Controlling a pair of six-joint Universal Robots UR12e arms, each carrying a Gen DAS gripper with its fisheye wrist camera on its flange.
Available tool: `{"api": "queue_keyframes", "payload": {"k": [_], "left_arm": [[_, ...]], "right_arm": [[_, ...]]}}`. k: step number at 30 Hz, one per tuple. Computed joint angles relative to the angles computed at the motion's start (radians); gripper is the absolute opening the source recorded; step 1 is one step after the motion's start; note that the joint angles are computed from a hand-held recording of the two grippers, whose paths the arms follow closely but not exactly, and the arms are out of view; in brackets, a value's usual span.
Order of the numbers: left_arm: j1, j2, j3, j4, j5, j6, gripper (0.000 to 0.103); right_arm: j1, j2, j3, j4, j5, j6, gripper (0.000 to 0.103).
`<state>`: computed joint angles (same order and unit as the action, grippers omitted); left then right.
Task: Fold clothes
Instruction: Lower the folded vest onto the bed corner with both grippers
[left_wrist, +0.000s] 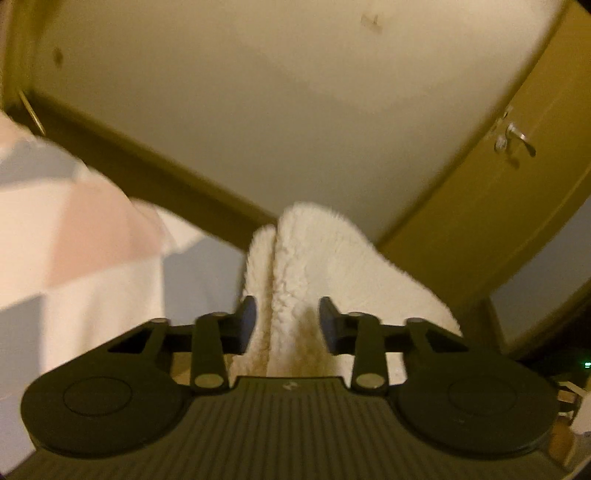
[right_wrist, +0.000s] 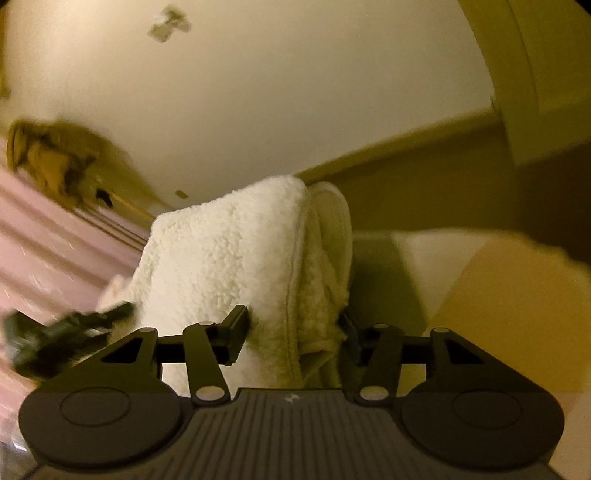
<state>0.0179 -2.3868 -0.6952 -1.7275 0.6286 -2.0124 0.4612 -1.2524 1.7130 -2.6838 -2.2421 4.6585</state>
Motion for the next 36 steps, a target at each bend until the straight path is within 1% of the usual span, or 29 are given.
{"api": "queue_keyframes", "payload": {"k": [1,2,3,4,5,6,7,8,9,10,11,12,16,18,21,22,23,25,27,29,32,34,36], "left_arm": [[0.011,0.032,-0.054,0.03,-0.015,0.02,0.016],[0.02,0.057,-0.098,0.041,-0.026,0.051,0.015],[0.026,0.078,-0.134,0.045,-0.031,0.084,0.012],[0.027,0.095,-0.17,0.071,-0.024,0.105,0.009],[0.026,0.109,-0.205,0.108,-0.011,0.118,0.009],[0.025,0.123,-0.24,0.145,0.001,0.131,0.008],[0.024,0.129,-0.263,0.181,0.012,0.117,0.006],[0.022,0.126,-0.274,0.211,0.016,0.087,0.006],[0.022,0.12,-0.28,0.231,0.016,0.059,0.005],[0.022,0.11,-0.278,0.235,0.016,0.042,0.003],[0.021,0.1,-0.275,0.23,0.019,0.042,0.004],[0.021,0.096,-0.281,0.235,0.022,0.039,0.004],[0.022,0.124,-0.361,0.367,0.008,0.029,0.004],[0.018,0.134,-0.385,0.424,0.016,0.022,0.004],[0.01,0.164,-0.425,0.518,0.044,0.033,0.003],[0.01,0.177,-0.437,0.537,0.044,0.045,0.003],[0.011,0.186,-0.441,0.54,0.037,0.055,0.003],[0.012,0.2,-0.441,0.535,0.02,0.073,0.003],[0.011,0.204,-0.43,0.511,0.0,0.088,0.003],[0.006,0.204,-0.422,0.497,-0.016,0.103,0.003],[-0.005,0.202,-0.425,0.525,-0.011,0.103,0.003],[-0.013,0.195,-0.425,0.532,0.006,0.1,0.004],[-0.019,0.195,-0.454,0.598,0.045,0.087,0.004]], "right_arm": [[0.011,0.0,-0.026,0.087,-0.04,-0.031,0.053],[0.024,0.004,-0.058,0.184,-0.087,-0.065,0.053],[0.037,0.013,-0.087,0.259,-0.141,-0.111,0.05],[0.051,0.024,-0.108,0.292,-0.196,-0.177,0.047],[0.062,0.036,-0.122,0.284,-0.233,-0.254,0.046],[0.068,0.048,-0.128,0.234,-0.243,-0.337,0.044],[0.07,0.061,-0.127,0.141,-0.24,-0.442,0.043],[0.07,0.073,-0.131,0.088,-0.225,-0.522,0.043],[0.066,0.082,-0.139,0.077,-0.196,-0.573,0.041],[0.061,0.086,-0.146,0.107,-0.16,-0.586,0.038],[0.055,0.089,-0.152,0.153,-0.123,-0.581,0.037],[0.053,0.091,-0.153,0.175,-0.103,-0.574,0.035],[0.051,0.094,-0.141,0.192,-0.078,-0.543,0.033],[0.05,0.093,-0.136,0.185,-0.077,-0.541,0.033],[0.048,0.093,-0.136,0.185,-0.073,-0.535,0.033],[0.048,0.09,-0.139,0.196,-0.067,-0.529,0.033],[0.037,0.089,-0.148,0.208,-0.054,-0.533,0.033],[0.034,0.08,-0.154,0.225,-0.042,-0.522,0.034],[0.031,0.07,-0.152,0.204,-0.044,-0.518,0.034],[0.032,0.071,-0.16,0.184,-0.071,-0.534,0.035],[0.03,0.08,-0.172,0.122,-0.114,-0.593,0.035],[0.022,0.09,-0.18,0.086,-0.115,-0.64,0.035],[0.016,0.104,-0.19,0.063,-0.114,-0.692,0.035]]}}
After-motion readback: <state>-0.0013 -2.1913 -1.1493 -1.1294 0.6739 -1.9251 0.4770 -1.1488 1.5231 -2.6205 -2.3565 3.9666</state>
